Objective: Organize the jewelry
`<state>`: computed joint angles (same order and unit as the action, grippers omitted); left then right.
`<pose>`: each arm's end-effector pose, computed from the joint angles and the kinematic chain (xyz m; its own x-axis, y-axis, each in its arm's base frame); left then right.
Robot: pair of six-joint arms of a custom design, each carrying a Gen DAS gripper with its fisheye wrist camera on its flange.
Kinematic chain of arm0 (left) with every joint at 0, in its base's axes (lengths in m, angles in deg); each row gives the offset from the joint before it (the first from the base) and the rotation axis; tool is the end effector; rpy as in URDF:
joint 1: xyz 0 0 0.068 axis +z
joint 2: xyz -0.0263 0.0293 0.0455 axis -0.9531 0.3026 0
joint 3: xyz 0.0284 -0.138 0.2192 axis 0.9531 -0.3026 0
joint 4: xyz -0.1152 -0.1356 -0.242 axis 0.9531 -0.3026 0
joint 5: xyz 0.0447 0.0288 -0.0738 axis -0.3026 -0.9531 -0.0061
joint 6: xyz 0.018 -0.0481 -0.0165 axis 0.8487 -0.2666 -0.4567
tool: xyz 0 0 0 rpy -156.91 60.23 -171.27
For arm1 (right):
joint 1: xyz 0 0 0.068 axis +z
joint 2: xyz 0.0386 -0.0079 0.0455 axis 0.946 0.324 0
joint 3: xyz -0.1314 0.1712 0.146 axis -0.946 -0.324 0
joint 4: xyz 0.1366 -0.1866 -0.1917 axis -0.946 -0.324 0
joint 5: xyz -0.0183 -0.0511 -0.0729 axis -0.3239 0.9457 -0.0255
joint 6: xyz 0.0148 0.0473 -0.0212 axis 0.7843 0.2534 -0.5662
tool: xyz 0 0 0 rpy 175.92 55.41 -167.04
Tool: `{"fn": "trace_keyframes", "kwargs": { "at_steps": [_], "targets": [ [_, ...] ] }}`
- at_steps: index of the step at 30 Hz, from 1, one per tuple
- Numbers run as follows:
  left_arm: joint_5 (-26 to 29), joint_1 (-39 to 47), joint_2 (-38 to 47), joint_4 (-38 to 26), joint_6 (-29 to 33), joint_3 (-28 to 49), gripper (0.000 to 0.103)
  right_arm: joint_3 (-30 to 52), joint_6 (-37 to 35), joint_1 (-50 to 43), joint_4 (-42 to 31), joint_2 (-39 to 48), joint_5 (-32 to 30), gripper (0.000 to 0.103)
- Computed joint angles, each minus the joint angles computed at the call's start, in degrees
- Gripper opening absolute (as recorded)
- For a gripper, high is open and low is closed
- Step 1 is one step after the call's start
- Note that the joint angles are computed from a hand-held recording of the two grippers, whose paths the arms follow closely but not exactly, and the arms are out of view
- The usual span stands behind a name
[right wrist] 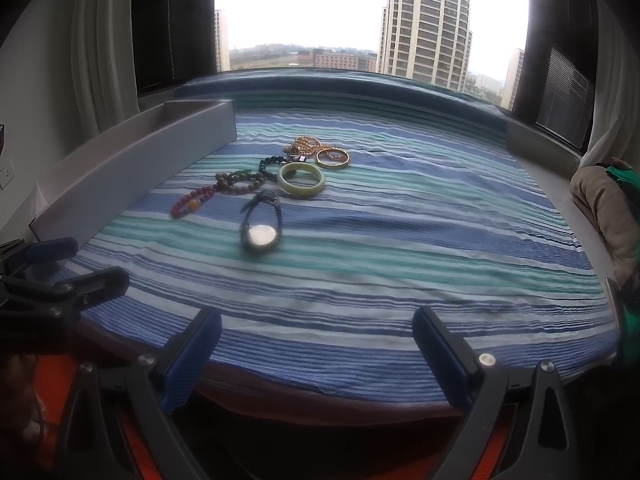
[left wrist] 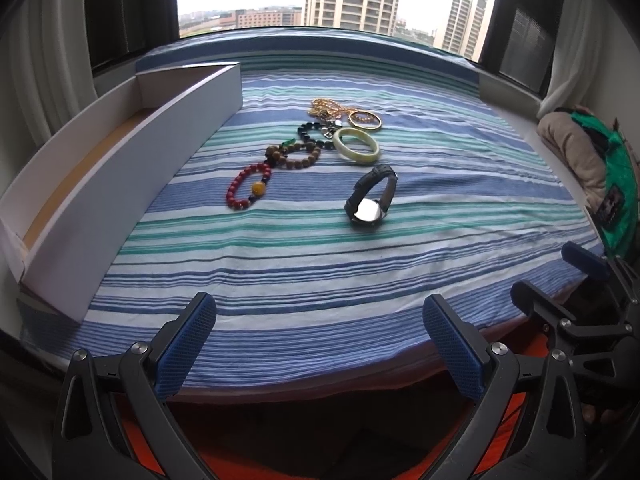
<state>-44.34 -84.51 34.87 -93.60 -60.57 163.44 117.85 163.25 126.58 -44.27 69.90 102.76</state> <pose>0.3870 -0.0947 0.2982 -0.6586 0.4152 -0.6276 0.5881 0.8044 -0.0849 0.2402 0.3032 0.2936 -0.6292 0.2559 -0.7339 0.4415 0.8948 -0.0666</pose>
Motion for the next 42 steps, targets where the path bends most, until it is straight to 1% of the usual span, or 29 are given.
{"fn": "trace_keyframes", "kwargs": {
  "at_steps": [15,19,24,28,39,42],
  "targets": [
    [-0.2,-0.1,0.1,0.3,0.0,-0.4,0.103,-0.1,0.0,0.0,0.1,0.0,0.0,0.098],
    [0.7,0.3,0.1,0.2,-0.3,-0.3,0.103,-0.1,-0.1,0.0,0.1,0.0,-0.1,0.098],
    [0.5,0.1,-0.5,1.0,0.3,-1.0,0.103,-0.1,0.0,-0.1,0.1,0.1,-0.1,0.098],
    [1.7,0.7,0.4,-0.1,0.2,0.0,0.103,-0.8,0.3,-0.1,0.2,-0.4,0.3,0.098],
    [4.4,1.9,2.6,-1.8,-0.6,2.5,0.103,-3.9,6.0,-1.1,-5.0,-3.7,3.2,0.098],
    [4.7,2.2,3.3,-2.3,-0.7,3.4,0.103,-4.7,8.1,-0.8,-7.0,-5.0,5.0,0.098]
  ]
}}
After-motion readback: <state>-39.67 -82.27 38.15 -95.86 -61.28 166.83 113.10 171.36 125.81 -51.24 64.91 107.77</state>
